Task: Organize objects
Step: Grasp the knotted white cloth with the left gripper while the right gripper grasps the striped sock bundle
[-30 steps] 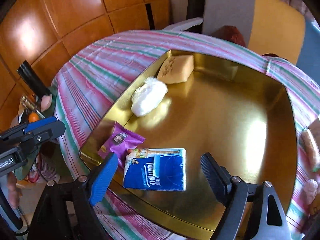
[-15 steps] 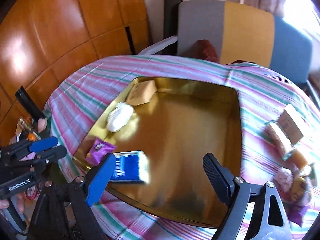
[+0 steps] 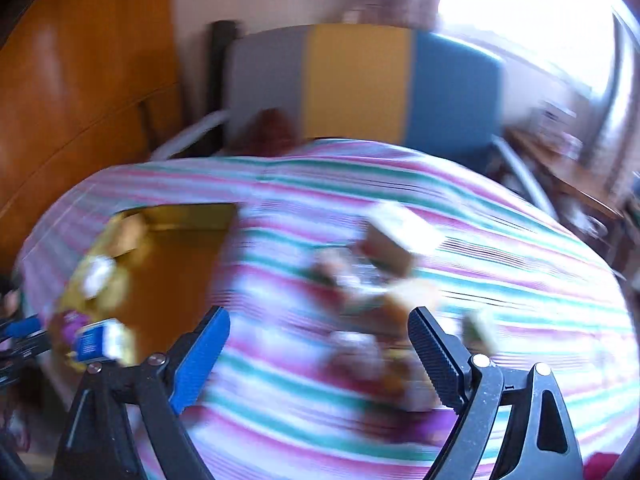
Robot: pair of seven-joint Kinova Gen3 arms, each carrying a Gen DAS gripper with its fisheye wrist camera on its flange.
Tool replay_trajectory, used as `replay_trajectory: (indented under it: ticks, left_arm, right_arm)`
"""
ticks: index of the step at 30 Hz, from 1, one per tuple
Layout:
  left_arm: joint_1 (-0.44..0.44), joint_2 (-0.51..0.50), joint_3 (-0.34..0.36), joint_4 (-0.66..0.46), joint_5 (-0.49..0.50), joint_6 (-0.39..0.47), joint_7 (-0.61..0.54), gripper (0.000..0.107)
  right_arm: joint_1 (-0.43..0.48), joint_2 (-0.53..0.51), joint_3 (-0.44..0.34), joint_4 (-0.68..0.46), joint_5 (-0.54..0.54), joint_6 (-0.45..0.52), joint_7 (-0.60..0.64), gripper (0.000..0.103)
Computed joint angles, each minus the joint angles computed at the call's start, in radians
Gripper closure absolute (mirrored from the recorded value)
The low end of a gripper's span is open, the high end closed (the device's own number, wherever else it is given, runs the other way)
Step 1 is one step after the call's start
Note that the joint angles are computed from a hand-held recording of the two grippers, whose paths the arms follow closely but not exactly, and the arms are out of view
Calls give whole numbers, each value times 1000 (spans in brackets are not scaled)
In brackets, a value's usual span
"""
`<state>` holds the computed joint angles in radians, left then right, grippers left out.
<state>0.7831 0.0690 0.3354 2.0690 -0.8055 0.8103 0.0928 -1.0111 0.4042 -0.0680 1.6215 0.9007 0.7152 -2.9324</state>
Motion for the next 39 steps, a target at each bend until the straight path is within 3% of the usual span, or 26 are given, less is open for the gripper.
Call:
replay_trajectory:
  ticks: [5, 8, 11, 15, 19, 25, 27, 30, 35, 39]
  left_arm:
    - [14, 68, -11, -92, 5, -29, -99, 63]
    - [27, 107, -31, -147, 34, -66, -182, 63]
    - [27, 159, -41, -213, 85, -122, -299, 63]
    - [43, 234, -58, -320, 151, -155, -455, 67]
    - [-89, 331, 49, -419, 294, -219, -609, 72]
    - [-120, 469, 16, -572, 531, -235, -762, 75]
    - [-141, 512, 13, -607, 596, -240, -765, 75]
    - [-118, 564, -48, -660, 658, -234, -739, 74]
    - [-78, 618, -144, -717, 738, -239, -702, 68]
    - [-62, 670, -183, -777, 795, -220, -714, 65]
  right_arm:
    - [-49, -32, 200, 136, -13, 18, -203, 11]
    - [-21, -95, 279, 224, -105, -94, -325, 15]
    - [-43, -123, 336, 284, -72, -158, -447, 15]
    - [95, -132, 189, 301, -13, -191, -524, 14]
    - [241, -132, 22, 307, 50, -196, -575, 13]
    - [251, -142, 28, 335, 63, -250, -594, 12]
    - [296, -143, -23, 337, 93, -251, -614, 11]
    - [389, -139, -130, 341, 149, -251, -656, 11]
    - [382, -145, -100, 358, 165, -306, -679, 11]
    - [388, -148, -88, 371, 185, -350, -703, 11]
